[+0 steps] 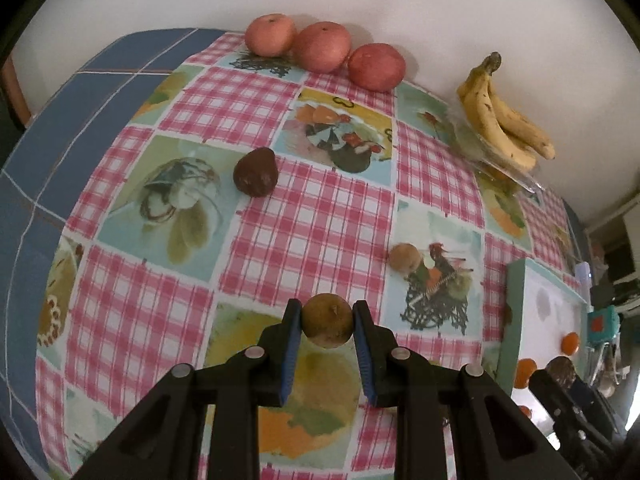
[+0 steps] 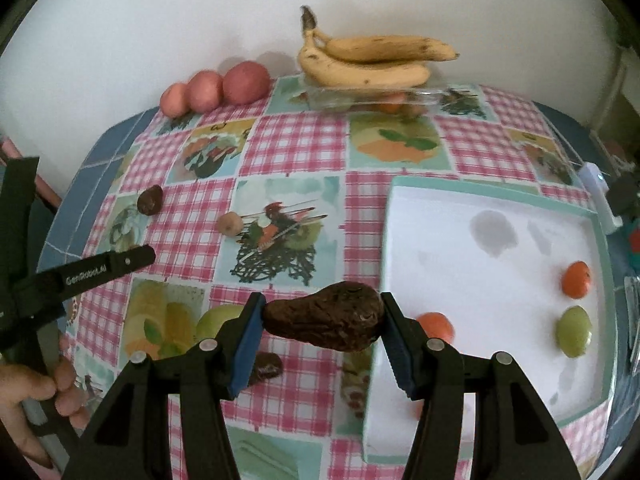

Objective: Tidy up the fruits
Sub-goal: 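Carry the kiwi and the avocado over the white tray with both tools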

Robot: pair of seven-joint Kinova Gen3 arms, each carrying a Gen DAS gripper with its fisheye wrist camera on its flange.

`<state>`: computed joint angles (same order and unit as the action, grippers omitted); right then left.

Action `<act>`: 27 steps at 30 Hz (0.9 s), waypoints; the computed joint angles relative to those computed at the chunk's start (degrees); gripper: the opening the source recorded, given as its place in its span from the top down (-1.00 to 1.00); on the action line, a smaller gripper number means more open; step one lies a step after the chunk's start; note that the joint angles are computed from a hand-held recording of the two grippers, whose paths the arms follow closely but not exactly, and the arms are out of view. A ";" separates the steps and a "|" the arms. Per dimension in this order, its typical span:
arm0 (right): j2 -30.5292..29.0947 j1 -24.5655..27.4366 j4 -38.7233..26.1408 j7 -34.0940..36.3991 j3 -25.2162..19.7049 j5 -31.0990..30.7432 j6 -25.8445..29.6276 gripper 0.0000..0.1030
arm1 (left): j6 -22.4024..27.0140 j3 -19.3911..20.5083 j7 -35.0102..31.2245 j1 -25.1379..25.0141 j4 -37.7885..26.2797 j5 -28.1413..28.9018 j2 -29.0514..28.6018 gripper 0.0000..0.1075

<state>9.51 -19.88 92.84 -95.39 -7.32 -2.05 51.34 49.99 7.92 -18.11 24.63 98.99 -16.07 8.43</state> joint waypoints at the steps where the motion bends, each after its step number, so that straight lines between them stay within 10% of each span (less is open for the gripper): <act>1: -0.29 0.41 0.24 0.32 0.12 -0.50 -0.05 -0.13 | 1.09 0.09 1.02 0.58 -0.33 -0.66 0.10 0.49; 13: -1.28 6.76 0.13 7.88 1.85 -6.74 -0.26 -0.13 | 7.67 1.02 8.66 5.92 -5.87 -8.51 2.48 0.49; 27: 1.92 13.89 -1.86 8.88 5.54 -6.38 -0.06 -0.13 | 13.64 -0.30 1.67 14.54 -19.22 -12.34 10.66 0.49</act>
<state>11.43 -5.99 90.98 -86.51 -1.78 -8.43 51.28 63.62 7.63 -16.44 39.17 79.77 -28.41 19.09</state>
